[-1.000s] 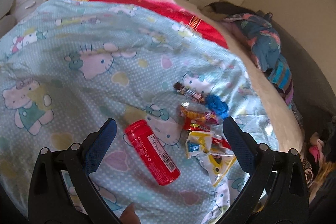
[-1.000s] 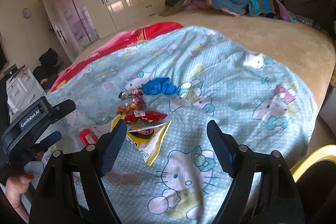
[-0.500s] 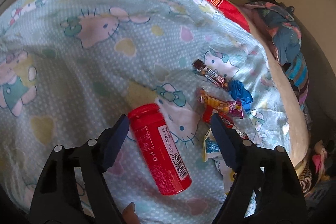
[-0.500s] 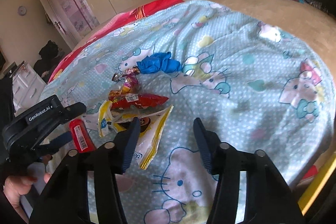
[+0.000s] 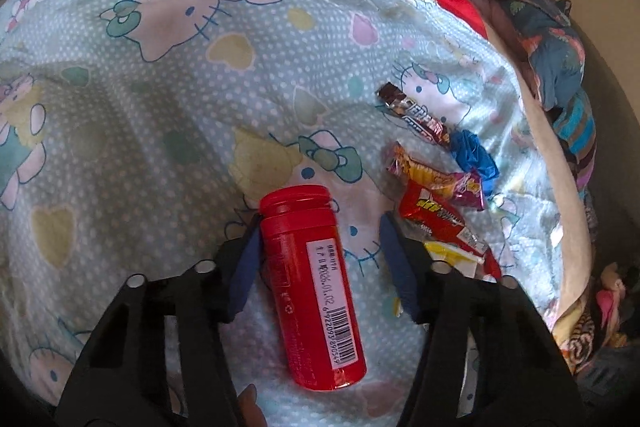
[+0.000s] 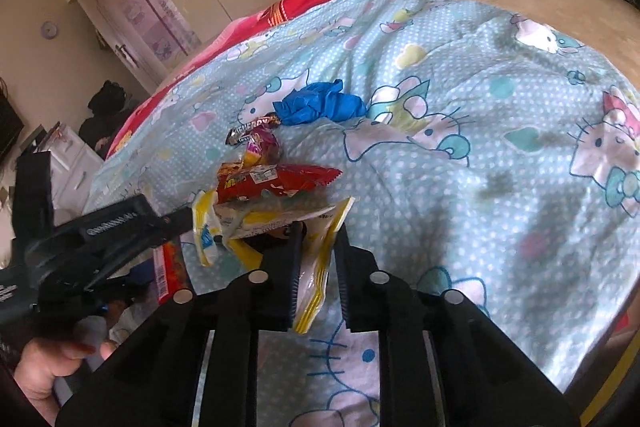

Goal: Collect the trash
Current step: 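Grasp the red cylindrical container with the left tool while the right tool grasps a yellow-white wrapper, then carry the red container and yellow-white wrapper over the bin with both tools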

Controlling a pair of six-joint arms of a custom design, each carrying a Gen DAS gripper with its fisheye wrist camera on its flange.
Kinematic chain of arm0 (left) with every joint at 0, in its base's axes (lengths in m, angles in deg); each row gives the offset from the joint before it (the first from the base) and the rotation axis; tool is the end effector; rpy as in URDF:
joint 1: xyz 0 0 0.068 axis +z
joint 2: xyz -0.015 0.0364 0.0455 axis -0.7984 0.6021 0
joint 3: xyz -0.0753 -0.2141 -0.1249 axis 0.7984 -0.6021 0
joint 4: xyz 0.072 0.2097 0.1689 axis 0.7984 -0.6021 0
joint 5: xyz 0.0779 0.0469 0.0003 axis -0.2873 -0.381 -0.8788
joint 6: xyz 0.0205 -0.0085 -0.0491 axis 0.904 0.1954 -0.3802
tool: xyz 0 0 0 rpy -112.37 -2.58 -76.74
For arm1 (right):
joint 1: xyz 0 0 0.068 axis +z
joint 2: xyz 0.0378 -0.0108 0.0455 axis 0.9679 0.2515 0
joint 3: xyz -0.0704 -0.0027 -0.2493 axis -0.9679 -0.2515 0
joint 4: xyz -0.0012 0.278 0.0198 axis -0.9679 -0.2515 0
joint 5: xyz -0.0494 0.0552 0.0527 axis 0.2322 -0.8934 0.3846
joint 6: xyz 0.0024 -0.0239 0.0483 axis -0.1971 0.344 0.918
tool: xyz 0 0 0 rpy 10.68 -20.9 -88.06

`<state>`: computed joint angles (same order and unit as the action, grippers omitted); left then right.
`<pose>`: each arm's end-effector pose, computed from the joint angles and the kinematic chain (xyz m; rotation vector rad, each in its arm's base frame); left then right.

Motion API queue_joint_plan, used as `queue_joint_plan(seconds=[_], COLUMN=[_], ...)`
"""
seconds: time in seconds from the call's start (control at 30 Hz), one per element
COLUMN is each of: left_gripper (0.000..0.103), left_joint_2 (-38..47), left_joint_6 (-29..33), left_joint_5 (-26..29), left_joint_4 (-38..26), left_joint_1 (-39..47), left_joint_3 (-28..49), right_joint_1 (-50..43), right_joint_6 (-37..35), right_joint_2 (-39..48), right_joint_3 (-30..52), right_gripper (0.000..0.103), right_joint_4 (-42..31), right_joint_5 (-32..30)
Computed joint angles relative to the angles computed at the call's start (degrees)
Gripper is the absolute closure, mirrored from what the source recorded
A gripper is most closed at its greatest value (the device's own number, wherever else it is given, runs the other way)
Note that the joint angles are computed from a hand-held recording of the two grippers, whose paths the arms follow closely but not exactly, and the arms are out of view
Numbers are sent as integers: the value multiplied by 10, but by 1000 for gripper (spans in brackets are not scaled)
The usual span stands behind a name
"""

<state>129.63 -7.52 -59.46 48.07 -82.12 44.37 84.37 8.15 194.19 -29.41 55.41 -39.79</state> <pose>0.2612 -0.1303 0.0662 -1.2500 2.2611 -0.1720 0.3286 0.0716 0.0660 -0.5014 2.4221 0.7825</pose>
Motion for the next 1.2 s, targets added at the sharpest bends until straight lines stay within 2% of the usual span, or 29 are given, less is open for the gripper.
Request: queue_joint_plan(seconds=[0.1, 0.43, 0.73, 0.97, 1.2], left_gripper=[75, 75, 75, 75, 75], left_joint_2=[6, -26, -80, -96, -109], left_joint_6=[11, 68, 117, 173, 215], left_joint_5=[4, -14, -85, -138, -166], left_joint_4=[-5, 65, 113, 127, 151], left_joint_1=[1, -22, -65, -102, -137], left_joint_3=[7, -18, -43, -36, -39], right_joint_1=[-7, -46, -91, -135, -180], right_joint_6=[3, -8, -28, -36, -60], right_joint_2=[-24, -103, -182, -236, -285], right_joint_3=[-24, -81, -123, -138, -151], right_gripper=[92, 95, 96, 95, 96], right_joint_4=[15, 27, 20, -6, -38], right_joint_5=[-1, -11, -22, -49, -71])
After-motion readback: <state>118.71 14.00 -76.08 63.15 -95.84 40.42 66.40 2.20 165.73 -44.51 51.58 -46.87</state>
